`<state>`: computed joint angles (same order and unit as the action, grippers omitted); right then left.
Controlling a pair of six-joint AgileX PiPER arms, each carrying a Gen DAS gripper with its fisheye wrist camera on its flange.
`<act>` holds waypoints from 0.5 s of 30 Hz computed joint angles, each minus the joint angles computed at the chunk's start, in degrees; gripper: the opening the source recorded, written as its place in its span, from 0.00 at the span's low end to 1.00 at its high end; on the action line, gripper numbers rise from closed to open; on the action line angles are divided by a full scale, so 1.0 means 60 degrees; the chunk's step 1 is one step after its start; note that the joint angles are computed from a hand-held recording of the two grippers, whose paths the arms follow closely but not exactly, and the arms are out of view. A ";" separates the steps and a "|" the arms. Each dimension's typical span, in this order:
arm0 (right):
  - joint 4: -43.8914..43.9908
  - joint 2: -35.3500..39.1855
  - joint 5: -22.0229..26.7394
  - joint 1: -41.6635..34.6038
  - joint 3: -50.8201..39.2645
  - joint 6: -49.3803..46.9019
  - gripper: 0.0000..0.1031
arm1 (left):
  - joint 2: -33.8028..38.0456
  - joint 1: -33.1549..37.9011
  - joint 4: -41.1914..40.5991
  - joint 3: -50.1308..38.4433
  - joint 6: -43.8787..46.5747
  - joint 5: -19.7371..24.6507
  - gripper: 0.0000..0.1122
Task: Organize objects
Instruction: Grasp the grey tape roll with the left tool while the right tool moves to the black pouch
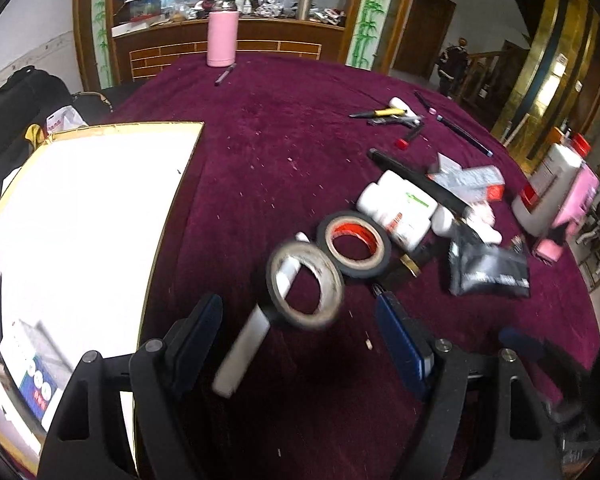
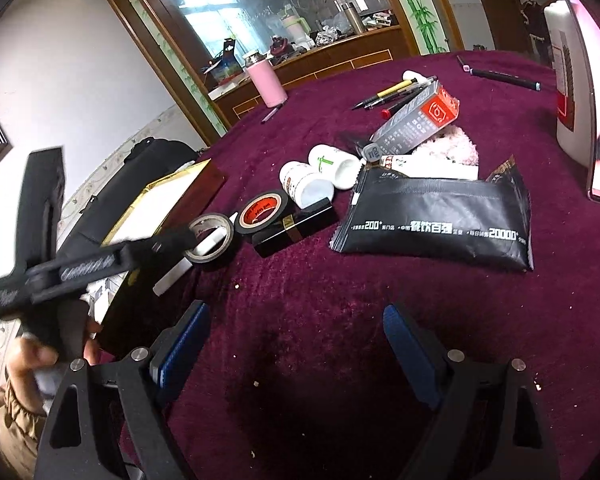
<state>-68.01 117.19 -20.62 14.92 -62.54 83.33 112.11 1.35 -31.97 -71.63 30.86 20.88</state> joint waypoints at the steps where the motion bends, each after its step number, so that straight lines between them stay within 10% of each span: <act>1: 0.0036 -0.0005 0.0017 0.0021 0.0006 -0.0051 0.89 | 0.0134 -0.0028 0.0416 -0.0168 -0.0528 -0.0080 0.64; 4: 0.0208 -0.0035 0.0092 0.0070 0.0036 -0.0275 0.89 | 0.0460 0.0009 0.1069 -0.0615 -0.1395 0.0138 0.39; 15: 0.0608 -0.0161 0.0151 -0.0132 0.0195 -0.0597 0.89 | 0.0635 0.0157 0.0157 -0.0533 -0.0588 0.0020 0.11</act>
